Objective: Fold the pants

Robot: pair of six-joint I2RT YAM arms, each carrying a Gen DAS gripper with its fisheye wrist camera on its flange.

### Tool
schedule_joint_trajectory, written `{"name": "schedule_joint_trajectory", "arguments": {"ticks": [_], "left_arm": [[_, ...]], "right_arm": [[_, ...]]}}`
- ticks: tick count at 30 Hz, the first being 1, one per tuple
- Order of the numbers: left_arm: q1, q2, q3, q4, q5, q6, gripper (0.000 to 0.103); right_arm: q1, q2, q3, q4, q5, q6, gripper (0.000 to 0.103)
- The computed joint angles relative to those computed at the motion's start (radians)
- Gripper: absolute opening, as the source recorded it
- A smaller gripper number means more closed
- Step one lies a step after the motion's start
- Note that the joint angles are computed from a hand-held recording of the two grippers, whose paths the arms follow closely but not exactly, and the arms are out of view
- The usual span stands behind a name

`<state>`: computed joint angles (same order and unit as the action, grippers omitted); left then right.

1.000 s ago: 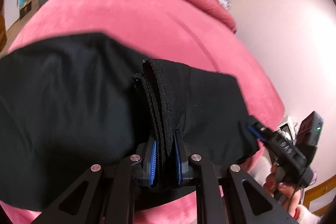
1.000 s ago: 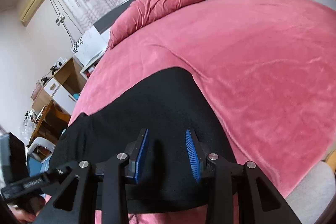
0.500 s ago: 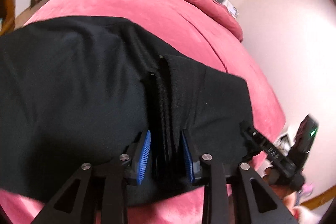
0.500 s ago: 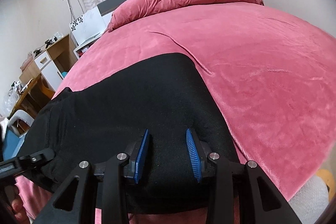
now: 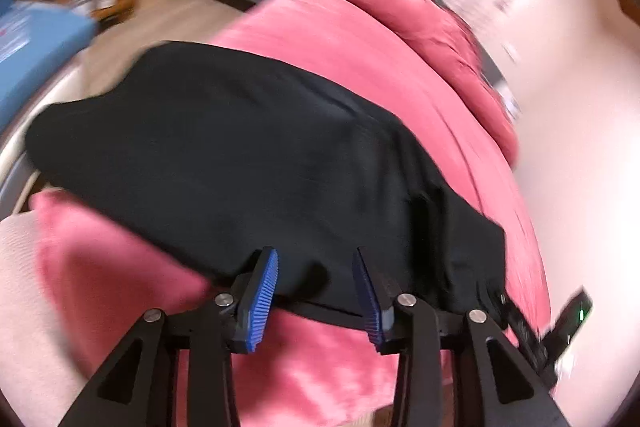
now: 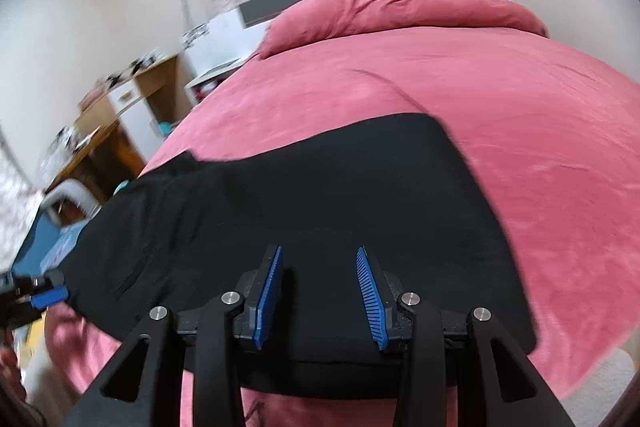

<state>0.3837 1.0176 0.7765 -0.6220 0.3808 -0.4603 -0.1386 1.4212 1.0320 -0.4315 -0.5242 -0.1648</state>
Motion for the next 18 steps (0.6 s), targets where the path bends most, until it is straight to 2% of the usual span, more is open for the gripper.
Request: {"name": "schedule_joint_trajectory", "arguments": {"ticks": [3,6,7,10,12,14,18], "left_arm": [[0.09,-0.036,-0.017,-0.01,0.024,-0.034,0.042],[0.212,-0.009,-0.016,-0.039,0.112,-0.038,0.044],[0.276,0.017,-0.015,-0.042,0.175,-0.021,0.044],[0.33,0.061,-0.001,-0.067,0.256,-0.056,0.044],[0.366,0.102,0.058,-0.171,0.271,-0.071,0.047],[0.399,0.123,0.088,-0.213,0.284,-0.07,0.049],[0.473,0.198,0.114,-0.218,0.252,-0.038,0.05]], "right_arm": [[0.036,-0.013,-0.007,-0.018,-0.045,-0.032,0.04],[0.068,-0.011,-0.013,-0.039,-0.058,-0.062,0.04],[0.07,-0.005,-0.01,-0.044,-0.057,-0.07,0.04],[0.067,-0.006,-0.02,-0.052,-0.057,-0.071,0.04],[0.051,0.001,-0.013,-0.059,-0.073,-0.07,0.04],[0.042,0.004,-0.012,-0.061,-0.08,-0.069,0.039],[0.048,0.025,-0.001,-0.06,-0.076,-0.064,0.039]]}}
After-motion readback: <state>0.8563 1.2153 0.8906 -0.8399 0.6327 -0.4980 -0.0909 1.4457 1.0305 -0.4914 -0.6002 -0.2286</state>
